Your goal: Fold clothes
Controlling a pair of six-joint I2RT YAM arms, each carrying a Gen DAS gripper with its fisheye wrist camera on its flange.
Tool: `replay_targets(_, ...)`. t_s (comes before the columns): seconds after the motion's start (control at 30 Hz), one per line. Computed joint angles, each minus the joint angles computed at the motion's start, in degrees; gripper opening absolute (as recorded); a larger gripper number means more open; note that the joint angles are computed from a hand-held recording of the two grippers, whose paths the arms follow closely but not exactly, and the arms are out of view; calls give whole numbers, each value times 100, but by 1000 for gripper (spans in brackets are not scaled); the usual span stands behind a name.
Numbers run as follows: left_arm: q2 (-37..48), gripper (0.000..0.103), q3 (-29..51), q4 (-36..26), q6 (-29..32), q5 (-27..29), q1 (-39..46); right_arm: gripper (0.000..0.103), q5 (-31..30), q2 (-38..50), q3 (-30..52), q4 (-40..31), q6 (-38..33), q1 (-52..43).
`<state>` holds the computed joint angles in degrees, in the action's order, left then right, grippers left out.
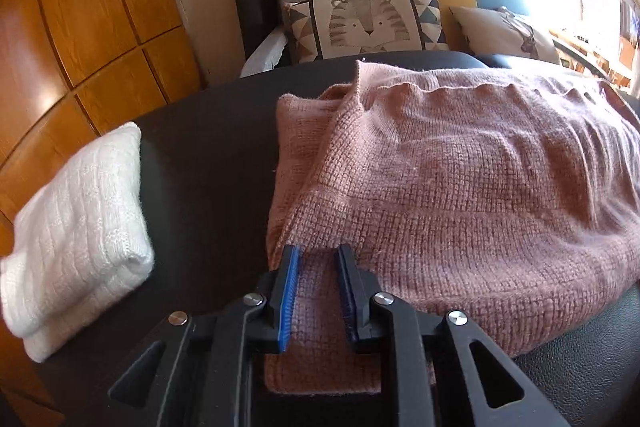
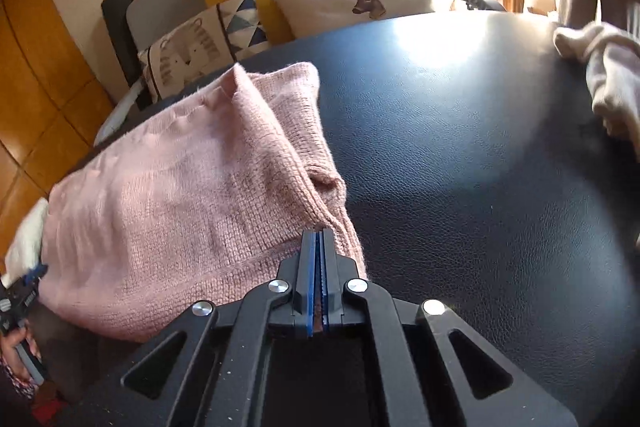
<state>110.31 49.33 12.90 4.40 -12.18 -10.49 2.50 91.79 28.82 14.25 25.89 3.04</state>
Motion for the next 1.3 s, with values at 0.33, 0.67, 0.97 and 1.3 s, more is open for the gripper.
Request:
replay_targets(0.33,559,20,1518,-679,-165,266,-138,10,-151,1448,2496,-1028,-1057,364)
replay_targets(0.67,1194,45,2168,-994,-297,611,343,3,63,2143,2558,-433,-522,-227)
replay_targets(0.97,1021,48,1994,-790,-791,1283,605,8,-99,1399,2167,-280,-190,196)
replay_targets(1.3,864,48,1765,-356,-457,1196,203,8,-230,2444,4132,-1688,-1507,1639)
